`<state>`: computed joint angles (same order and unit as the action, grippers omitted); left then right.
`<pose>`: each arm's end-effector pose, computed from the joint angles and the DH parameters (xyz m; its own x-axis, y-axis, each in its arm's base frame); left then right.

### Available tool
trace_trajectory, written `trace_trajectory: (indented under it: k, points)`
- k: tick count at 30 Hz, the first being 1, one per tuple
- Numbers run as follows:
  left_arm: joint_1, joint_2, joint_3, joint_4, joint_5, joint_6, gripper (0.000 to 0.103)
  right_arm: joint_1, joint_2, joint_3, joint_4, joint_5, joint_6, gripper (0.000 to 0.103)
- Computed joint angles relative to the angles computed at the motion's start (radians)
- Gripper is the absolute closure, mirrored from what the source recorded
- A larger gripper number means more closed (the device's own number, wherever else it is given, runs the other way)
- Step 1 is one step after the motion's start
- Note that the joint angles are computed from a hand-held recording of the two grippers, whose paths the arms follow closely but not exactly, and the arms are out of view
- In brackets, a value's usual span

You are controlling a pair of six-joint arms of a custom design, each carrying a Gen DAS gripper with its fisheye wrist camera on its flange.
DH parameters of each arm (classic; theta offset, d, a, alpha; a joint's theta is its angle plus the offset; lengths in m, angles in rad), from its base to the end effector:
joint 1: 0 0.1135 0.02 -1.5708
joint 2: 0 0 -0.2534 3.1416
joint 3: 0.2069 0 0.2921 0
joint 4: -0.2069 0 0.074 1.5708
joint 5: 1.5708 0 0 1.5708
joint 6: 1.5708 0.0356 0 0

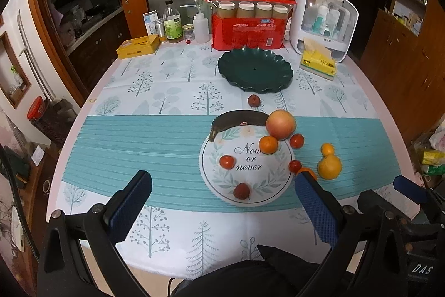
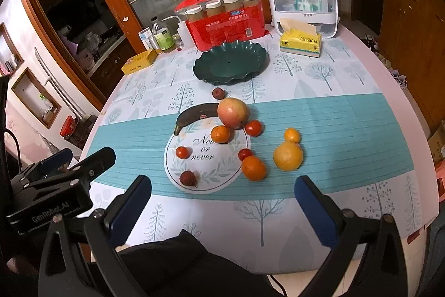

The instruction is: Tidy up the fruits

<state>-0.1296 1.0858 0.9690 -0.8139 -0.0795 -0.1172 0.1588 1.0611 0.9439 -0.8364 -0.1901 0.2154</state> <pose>0.2564 -0.0306 0.2761 -0.7994 -0.0133 -0.6006 -0.0117 0.9999 -0.0066 0.2461 0.0462 0.2720 -0.8429 0.0776 -0.5324 -0.0851 0.9579 0.2742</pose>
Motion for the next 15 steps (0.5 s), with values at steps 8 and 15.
trace_trajectory:
  k: [8, 15]
  points:
    - [0.033, 0.079, 0.032, 0.021, 0.086, -0.014, 0.001, -0.084, 0.056, 0.021, 0.046, -0.062, -0.024, 0.0]
    - [0.031, 0.207, 0.086, 0.013, 0.129, -0.027, 0.001, -0.159, 0.178, 0.072, 0.027, -0.142, -0.056, 0.0]
